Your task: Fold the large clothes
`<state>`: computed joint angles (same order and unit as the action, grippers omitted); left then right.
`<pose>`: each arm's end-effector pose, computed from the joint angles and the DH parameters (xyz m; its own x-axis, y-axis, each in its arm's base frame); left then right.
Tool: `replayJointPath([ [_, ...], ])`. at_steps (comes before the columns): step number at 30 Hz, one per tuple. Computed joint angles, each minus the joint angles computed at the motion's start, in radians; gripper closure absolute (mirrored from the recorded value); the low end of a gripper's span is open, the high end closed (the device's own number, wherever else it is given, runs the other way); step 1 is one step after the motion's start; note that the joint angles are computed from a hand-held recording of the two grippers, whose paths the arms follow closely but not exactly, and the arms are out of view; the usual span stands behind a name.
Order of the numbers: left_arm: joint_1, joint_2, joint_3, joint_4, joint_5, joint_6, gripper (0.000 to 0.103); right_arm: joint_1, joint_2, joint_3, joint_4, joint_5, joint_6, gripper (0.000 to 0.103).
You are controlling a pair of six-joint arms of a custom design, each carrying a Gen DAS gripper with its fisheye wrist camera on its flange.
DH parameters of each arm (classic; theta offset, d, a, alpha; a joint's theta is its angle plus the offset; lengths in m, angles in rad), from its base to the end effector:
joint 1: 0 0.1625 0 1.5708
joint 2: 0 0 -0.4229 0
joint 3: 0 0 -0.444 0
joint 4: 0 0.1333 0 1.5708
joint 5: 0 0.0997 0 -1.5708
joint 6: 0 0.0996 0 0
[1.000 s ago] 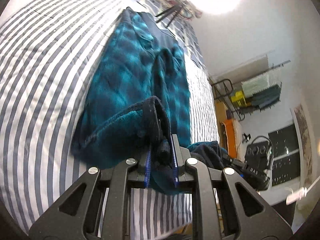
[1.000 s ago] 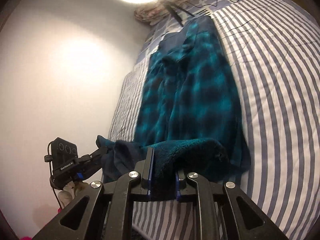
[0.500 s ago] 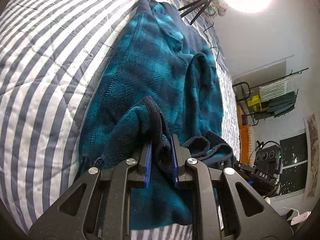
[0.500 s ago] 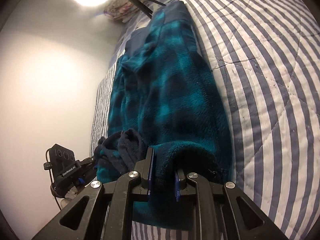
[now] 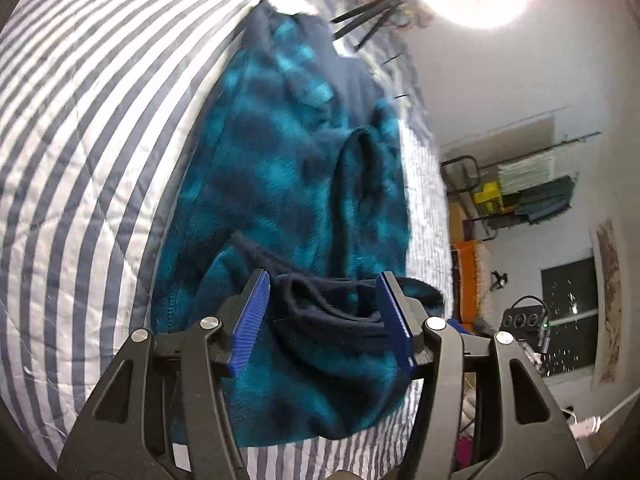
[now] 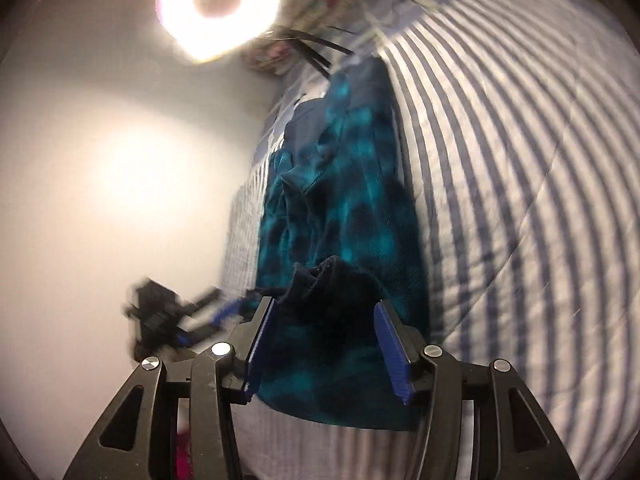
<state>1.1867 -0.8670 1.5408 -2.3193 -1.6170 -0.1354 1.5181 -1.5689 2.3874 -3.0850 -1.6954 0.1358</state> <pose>-0.1533 -0.7227 0.1161 -0.9668 0.2493 0.0557 0.2454 0.9670 -0.0677 0.0974 -0.4498 0.2493 -0.9721 0.2344 0.0078 0.1736 0.7416 -0.6479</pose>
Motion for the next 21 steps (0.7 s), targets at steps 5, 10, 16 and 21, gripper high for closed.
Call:
replayJointPath([
  [5,-0.011,-0.055,0.033,0.014,0.097,0.185,0.046,0.031,0.083,-0.045,-0.001,-0.110,-0.136,0.048],
  [10,0.023,-0.071,0.053,0.049,0.130,0.253,0.046,0.023,0.148,-0.067,-0.055,-0.116,-0.199,0.030],
  [16,0.021,-0.033,0.055,0.053,0.135,0.309,0.067,0.028,0.205,-0.106,-0.044,-0.117,-0.235,0.033],
  [21,-0.002,-0.040,0.088,0.008,0.176,0.351,0.092,0.044,0.220,-0.120,-0.021,-0.157,-0.233,0.085],
])
